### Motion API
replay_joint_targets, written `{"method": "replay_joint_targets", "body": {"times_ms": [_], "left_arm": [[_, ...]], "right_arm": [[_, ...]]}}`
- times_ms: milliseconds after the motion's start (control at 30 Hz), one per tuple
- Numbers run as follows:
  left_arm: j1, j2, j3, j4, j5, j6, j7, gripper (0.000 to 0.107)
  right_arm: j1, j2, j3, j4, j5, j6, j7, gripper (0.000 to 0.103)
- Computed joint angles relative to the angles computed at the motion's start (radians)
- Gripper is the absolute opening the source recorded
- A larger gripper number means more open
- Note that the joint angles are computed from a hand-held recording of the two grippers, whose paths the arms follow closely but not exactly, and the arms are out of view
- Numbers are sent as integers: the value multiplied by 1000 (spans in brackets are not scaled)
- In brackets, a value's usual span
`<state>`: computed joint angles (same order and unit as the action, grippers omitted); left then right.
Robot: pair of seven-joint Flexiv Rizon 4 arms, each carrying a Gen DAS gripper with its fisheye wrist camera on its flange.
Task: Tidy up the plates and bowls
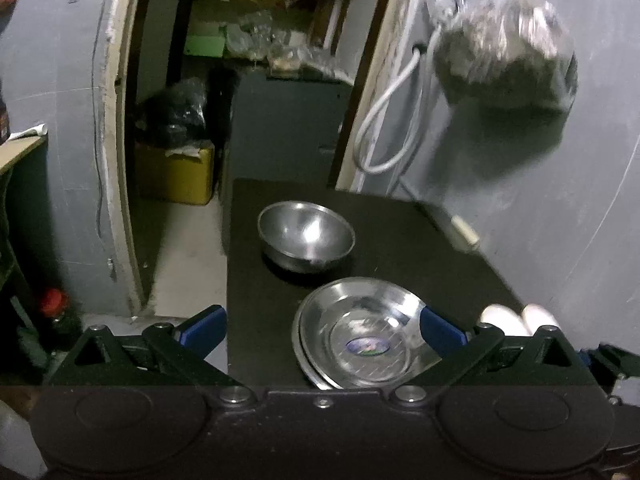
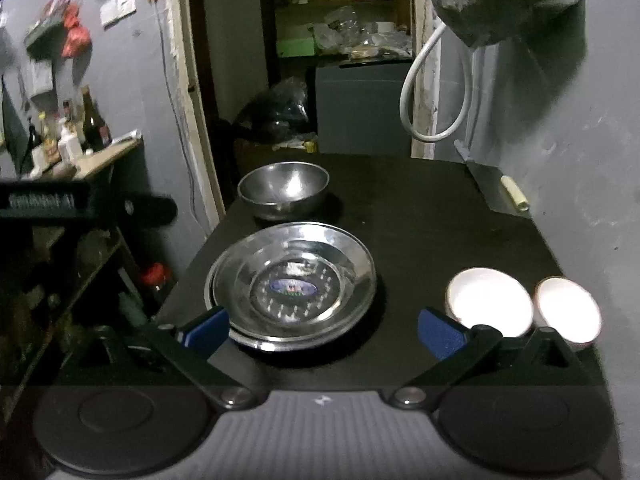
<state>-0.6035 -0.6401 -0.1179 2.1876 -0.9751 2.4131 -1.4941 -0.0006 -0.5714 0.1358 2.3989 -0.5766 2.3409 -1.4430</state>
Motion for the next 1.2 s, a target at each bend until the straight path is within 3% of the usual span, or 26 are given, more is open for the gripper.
{"method": "replay_joint_targets", "body": {"times_ms": [67, 167, 300, 433, 600, 833, 933, 1067, 1200], "left_arm": [[20, -3, -3, 21, 74, 50, -82, 102], [23, -16, 2, 17, 104, 104, -124, 102], [18, -37, 3, -5, 86, 168, -116, 102], [20, -37, 2, -20, 53, 178, -43, 102], [20, -31, -11, -56, -65, 188, 83, 102], [58, 23, -66, -74, -271, 48, 167, 102], [49, 18, -94, -132, -446, 11, 333, 102], [87, -7, -137, -187, -528, 5, 428, 102], [143, -81, -151, -293, -533, 4, 400, 102]], "right_arm": [[24, 28, -13, 13, 39, -10, -27, 103], [25, 62, -9, 16, 76, -14, -14, 103], [0, 94, -7, 22, 65, -10, 17, 103], [1, 95, -13, 28, 72, -13, 14, 103], [-27, 63, -2, 16, 20, -19, 50, 103], [-50, -12, 5, -67, -46, 4, 102, 103], [-60, -48, 4, -133, -85, -9, 142, 103], [-85, -107, 17, -248, -169, -52, 236, 103], [-145, -193, 72, -412, -340, -147, 430, 103]]}}
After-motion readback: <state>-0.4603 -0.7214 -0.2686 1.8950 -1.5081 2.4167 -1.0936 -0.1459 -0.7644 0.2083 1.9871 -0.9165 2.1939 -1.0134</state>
